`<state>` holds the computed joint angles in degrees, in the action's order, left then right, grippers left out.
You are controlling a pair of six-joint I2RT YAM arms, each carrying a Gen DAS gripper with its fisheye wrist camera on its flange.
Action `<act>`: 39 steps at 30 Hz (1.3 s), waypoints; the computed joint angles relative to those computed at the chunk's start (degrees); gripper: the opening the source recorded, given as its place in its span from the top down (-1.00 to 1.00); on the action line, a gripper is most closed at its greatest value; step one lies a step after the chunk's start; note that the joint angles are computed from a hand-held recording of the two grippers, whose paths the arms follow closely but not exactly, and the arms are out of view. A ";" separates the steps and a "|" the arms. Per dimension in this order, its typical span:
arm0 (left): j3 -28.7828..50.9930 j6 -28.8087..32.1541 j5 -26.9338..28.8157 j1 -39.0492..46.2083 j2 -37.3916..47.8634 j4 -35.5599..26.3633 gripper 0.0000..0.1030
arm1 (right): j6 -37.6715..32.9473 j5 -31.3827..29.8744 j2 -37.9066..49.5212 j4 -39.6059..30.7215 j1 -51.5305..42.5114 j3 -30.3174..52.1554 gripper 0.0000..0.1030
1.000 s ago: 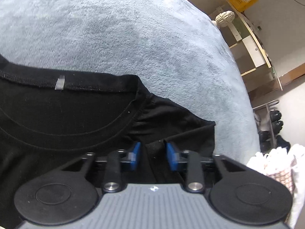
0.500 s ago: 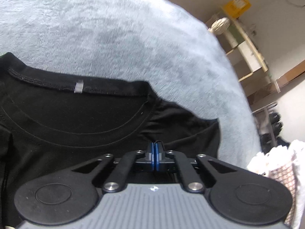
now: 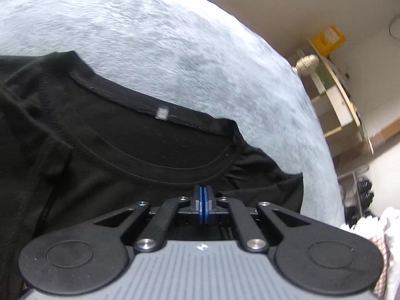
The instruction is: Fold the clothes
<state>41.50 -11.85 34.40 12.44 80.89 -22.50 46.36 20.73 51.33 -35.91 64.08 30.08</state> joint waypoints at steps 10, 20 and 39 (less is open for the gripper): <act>-1.14 -5.01 0.32 -2.89 -0.40 2.47 0.29 | 48.48 -1.37 -32.44 -0.79 -1.87 -17.21 0.42; -3.69 -6.00 -10.04 -9.65 -5.39 3.97 0.97 | 62.27 3.70 -19.39 17.39 1.56 -22.35 0.92; -8.71 -2.64 -15.83 -5.24 -21.56 -4.78 0.47 | 60.56 4.20 -23.05 1.14 8.85 -15.64 0.87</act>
<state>32.79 -14.49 18.57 7.20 59.32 -27.28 106.93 24.94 28.28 -34.77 72.92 14.44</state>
